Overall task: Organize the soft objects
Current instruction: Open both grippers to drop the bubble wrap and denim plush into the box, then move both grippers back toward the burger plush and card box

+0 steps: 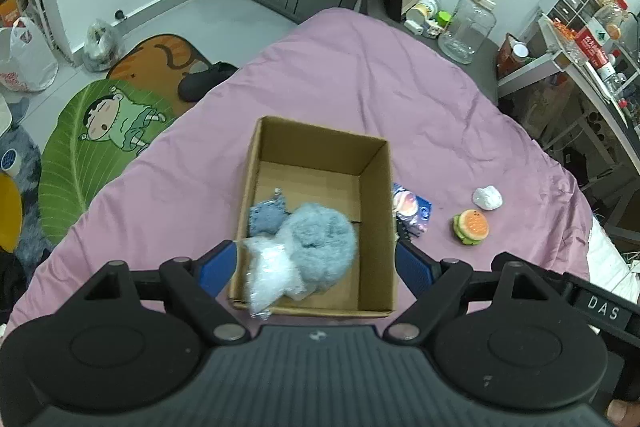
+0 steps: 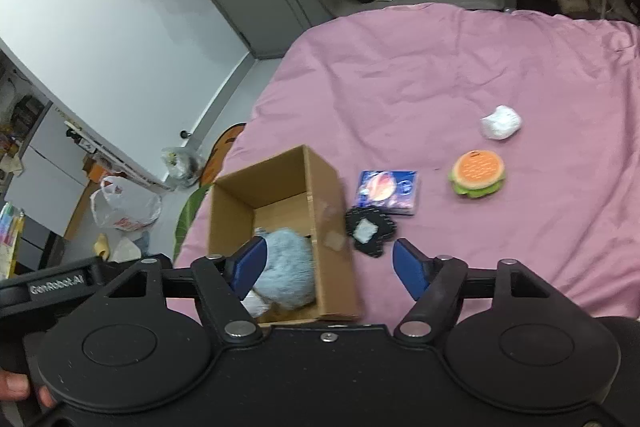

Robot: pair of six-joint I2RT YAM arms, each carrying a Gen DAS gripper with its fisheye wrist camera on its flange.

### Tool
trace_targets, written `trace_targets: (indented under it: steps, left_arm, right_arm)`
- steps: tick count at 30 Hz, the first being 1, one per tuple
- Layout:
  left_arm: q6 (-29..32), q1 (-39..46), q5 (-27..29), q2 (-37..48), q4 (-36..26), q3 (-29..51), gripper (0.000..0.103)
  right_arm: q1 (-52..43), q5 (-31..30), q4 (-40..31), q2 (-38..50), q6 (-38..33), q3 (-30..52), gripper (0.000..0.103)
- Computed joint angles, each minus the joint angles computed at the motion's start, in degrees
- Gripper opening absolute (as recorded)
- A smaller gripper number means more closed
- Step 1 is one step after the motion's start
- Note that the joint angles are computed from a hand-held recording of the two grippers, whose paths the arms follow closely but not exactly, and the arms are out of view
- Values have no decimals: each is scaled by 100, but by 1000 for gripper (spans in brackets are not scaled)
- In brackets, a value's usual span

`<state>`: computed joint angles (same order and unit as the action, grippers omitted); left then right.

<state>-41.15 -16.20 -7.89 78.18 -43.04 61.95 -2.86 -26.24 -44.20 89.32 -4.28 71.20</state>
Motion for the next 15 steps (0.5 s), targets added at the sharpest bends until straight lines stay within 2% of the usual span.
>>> trace_targets:
  steps: [3, 8, 15]
  left_arm:
    - [-98, -204, -159, 143, 10, 131, 85]
    - [-226, -469, -323, 404, 55, 338, 85]
    - [-383, -744, -424, 831, 106, 661, 85]
  right_arm:
    - [-189, -18, 36, -7, -140, -7, 77]
    - [-494, -150, -5, 154, -306, 93, 79]
    - [-798, -253, -4, 428, -439, 209, 87]
